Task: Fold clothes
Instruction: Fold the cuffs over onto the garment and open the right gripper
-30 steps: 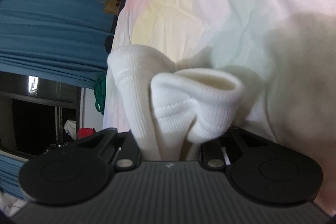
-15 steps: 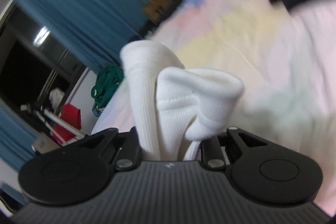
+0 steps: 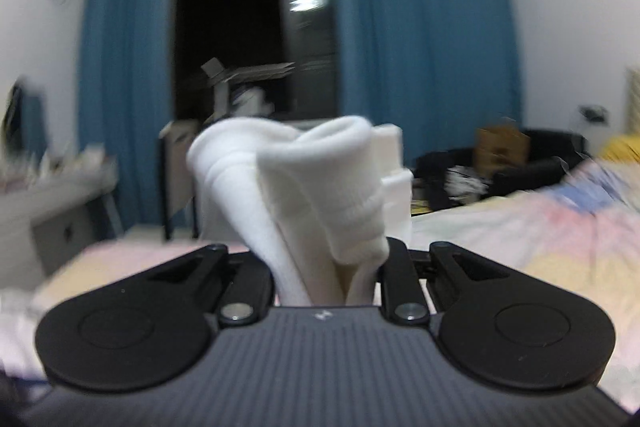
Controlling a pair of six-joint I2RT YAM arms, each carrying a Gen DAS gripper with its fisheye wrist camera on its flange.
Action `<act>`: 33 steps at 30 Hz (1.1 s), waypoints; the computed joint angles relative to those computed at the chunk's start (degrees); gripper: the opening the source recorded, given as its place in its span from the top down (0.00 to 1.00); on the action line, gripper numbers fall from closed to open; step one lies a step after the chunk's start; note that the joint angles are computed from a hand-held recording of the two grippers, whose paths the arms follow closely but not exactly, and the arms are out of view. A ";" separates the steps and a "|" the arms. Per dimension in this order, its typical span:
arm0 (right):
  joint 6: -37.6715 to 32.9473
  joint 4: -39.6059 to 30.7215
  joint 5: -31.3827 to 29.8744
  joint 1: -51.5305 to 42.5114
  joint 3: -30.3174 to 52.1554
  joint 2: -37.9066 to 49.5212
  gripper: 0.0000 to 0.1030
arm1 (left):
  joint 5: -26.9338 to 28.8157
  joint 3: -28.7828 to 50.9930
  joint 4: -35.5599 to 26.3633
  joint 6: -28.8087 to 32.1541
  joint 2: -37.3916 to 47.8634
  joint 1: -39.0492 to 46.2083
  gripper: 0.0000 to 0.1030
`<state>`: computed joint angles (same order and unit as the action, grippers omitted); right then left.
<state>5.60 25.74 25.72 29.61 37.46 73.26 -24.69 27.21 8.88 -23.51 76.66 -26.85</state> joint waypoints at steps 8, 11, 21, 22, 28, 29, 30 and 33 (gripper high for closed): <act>-7.64 -7.95 -0.98 14.31 8.93 24.45 0.82 | 6.73 -1.40 -1.28 -3.82 -5.95 7.27 0.19; -9.17 -5.04 1.43 15.81 7.84 26.33 0.82 | 5.98 -0.95 -1.38 -2.67 -6.26 6.99 0.19; -6.07 -2.13 -4.85 15.36 6.62 24.63 0.80 | 7.67 -2.07 -1.34 -4.11 -10.91 6.91 0.19; -5.72 -2.21 -5.67 15.04 6.46 24.51 0.79 | 7.86 -2.16 -1.32 -4.11 -11.20 6.90 0.19; 3.04 -14.36 -16.49 12.99 8.26 18.17 0.34 | 8.24 -3.34 -1.83 -3.19 -15.09 5.99 0.19; 4.75 -16.29 -19.07 12.53 8.28 16.54 0.30 | 8.32 -3.68 -2.18 -3.15 -16.22 5.74 0.19; 6.56 -18.00 -21.17 12.50 7.58 14.29 0.25 | 8.37 -4.04 -2.58 -3.15 -17.45 5.45 0.19; 10.83 -21.72 -22.98 13.04 3.04 4.45 0.25 | 8.50 -5.30 -4.49 -3.55 -21.74 4.06 0.18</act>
